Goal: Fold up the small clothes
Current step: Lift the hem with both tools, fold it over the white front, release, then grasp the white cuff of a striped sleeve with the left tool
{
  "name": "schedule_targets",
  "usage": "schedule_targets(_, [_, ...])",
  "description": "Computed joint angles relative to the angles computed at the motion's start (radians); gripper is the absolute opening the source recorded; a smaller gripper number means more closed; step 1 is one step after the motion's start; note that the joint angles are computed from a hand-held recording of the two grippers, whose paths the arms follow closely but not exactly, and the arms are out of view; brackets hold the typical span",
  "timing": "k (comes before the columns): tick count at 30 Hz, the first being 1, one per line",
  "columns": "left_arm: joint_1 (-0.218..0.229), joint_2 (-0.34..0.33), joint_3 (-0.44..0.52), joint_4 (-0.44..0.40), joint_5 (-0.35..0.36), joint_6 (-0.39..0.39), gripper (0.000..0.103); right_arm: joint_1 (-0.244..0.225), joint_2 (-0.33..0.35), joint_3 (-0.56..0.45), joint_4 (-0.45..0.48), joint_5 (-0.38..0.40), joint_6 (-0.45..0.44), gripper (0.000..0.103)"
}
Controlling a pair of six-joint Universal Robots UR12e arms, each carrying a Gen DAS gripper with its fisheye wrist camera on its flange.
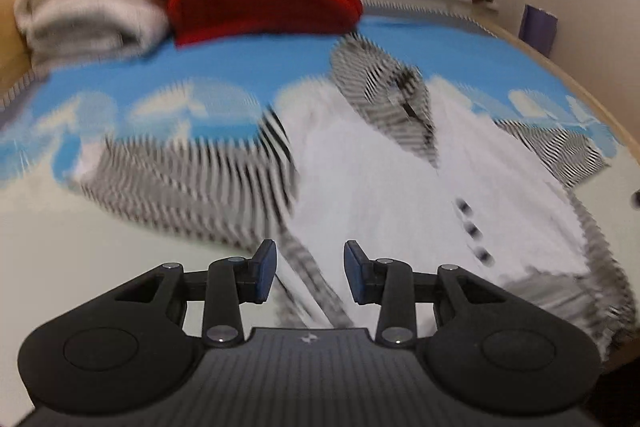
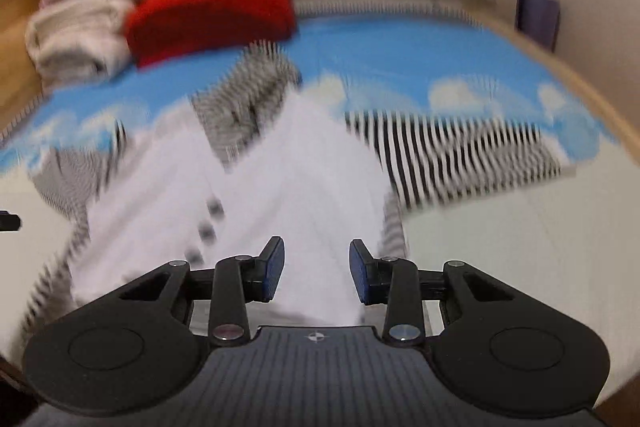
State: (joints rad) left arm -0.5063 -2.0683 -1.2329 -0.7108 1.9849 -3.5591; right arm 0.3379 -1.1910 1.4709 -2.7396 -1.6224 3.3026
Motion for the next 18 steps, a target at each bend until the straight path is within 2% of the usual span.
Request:
schedule_targets(2, [0.020, -0.016, 0.014, 0.033, 0.048, 0.024, 0.041, 0.008, 0.019, -0.036, -0.043, -0.006, 0.004, 0.037])
schedule_targets(3, [0.034, -0.021, 0.013, 0.044, 0.068, 0.001, 0.041, 0.009, 0.032, -0.061, -0.052, 0.003, 0.006, 0.037])
schedule_targets(5, [0.059, -0.024, 0.000, 0.041, 0.089, -0.083, 0.030, 0.011, 0.066, -0.124, -0.061, 0.020, 0.005, 0.037])
schedule_targets(7, [0.085, -0.015, -0.029, 0.028, 0.086, -0.174, 0.011, 0.014, 0.106, -0.193, -0.065, 0.028, 0.003, 0.037])
schedule_targets(10, [0.126, 0.000, -0.064, 0.016, 0.058, -0.272, 0.010, 0.012, 0.169, -0.282, -0.091, 0.061, 0.008, 0.031])
schedule_targets(12, [0.144, 0.007, -0.087, 0.036, 0.065, -0.287, 0.011, 0.012, 0.214, -0.334, -0.085, 0.066, 0.001, 0.014])
schedule_targets(13, [0.154, 0.007, -0.096, 0.047, 0.077, -0.298, 0.011, 0.013, 0.231, -0.353, -0.076, 0.067, 0.003, 0.012])
schedule_targets(18, [0.211, -0.002, -0.130, 0.053, 0.096, -0.433, 0.012, 0.016, 0.271, -0.406, 0.091, 0.096, 0.024, 0.011])
